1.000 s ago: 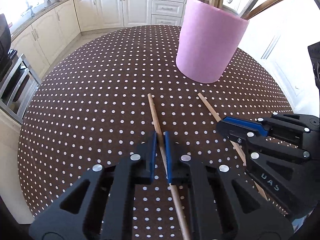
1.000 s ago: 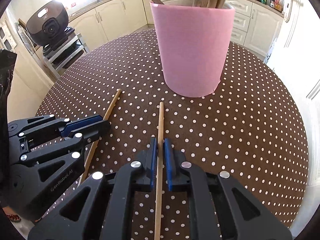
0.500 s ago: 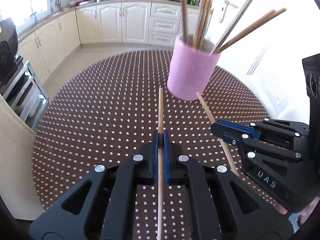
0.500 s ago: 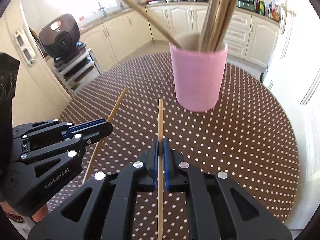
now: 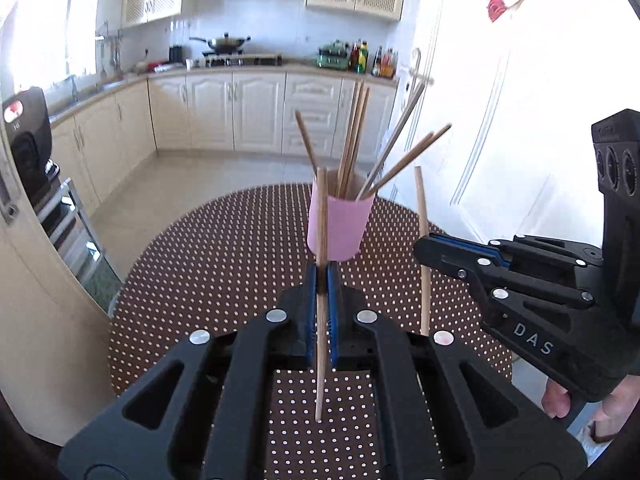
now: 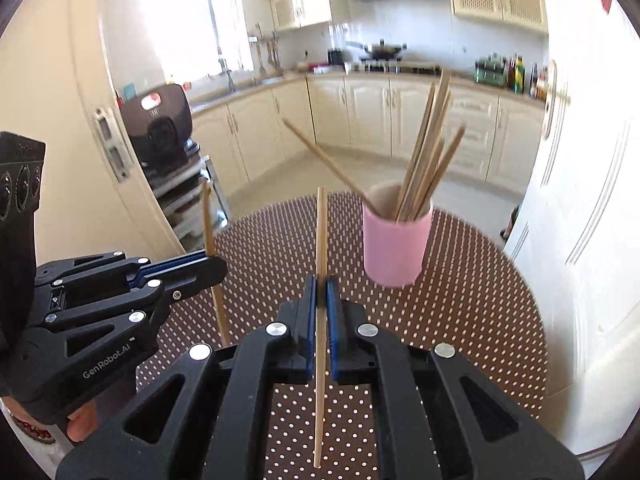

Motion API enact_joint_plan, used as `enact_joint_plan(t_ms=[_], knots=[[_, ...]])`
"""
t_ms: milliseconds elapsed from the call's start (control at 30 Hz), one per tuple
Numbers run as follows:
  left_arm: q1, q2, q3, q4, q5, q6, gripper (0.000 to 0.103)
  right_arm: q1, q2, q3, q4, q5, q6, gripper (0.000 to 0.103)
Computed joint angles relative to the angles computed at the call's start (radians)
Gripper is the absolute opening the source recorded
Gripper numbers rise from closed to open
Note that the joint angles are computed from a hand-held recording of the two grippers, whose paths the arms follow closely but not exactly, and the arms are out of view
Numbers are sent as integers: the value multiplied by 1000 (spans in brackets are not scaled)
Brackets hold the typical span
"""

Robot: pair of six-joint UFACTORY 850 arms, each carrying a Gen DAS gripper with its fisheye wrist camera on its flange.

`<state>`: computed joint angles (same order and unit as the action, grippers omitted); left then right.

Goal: Organize utensils
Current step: 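Lift the chopstick with the right gripper and lower it toward the pink cup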

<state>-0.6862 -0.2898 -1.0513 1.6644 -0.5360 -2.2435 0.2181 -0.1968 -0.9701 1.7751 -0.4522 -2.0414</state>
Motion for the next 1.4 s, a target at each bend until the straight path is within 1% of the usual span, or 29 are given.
enact_joint_plan(t_ms=[67, 167, 333, 400, 500, 633, 700, 867, 1067, 1267, 1400], knots=[[-22, 10, 6, 19, -62, -17, 5, 16, 43, 42, 150, 3, -153, 4], [-60, 22, 11, 41, -184, -20, 5, 18, 102, 95, 306, -35, -311, 4], [-129, 18, 9, 64, -412, -31, 5, 0, 155, 137, 414, -125, -419, 4], [-148, 22, 11, 85, -482, -34, 5, -6, 168, 147, 451, -156, -459, 4], [-162, 37, 17, 127, -548, -47, 5, -23, 182, 152, 468, -201, -470, 4], [-174, 36, 16, 193, -613, -75, 5, -45, 196, 162, 504, -267, -495, 4], [-175, 31, 11, 223, -619, -94, 5, -49, 192, 158, 544, -291, -526, 4], [-161, 15, -5, 289, -626, -128, 5, -53, 170, 137, 582, -336, -552, 4], [-125, -21, -44, 347, -620, -159, 5, -44, 134, 104, 626, -351, -576, 4], [-75, -50, -86, 394, -573, -204, 5, -44, 63, 46, 676, -373, -595, 4], [-43, -77, -116, 433, -543, -253, 5, -50, 9, -4, 679, -402, -563, 4]])
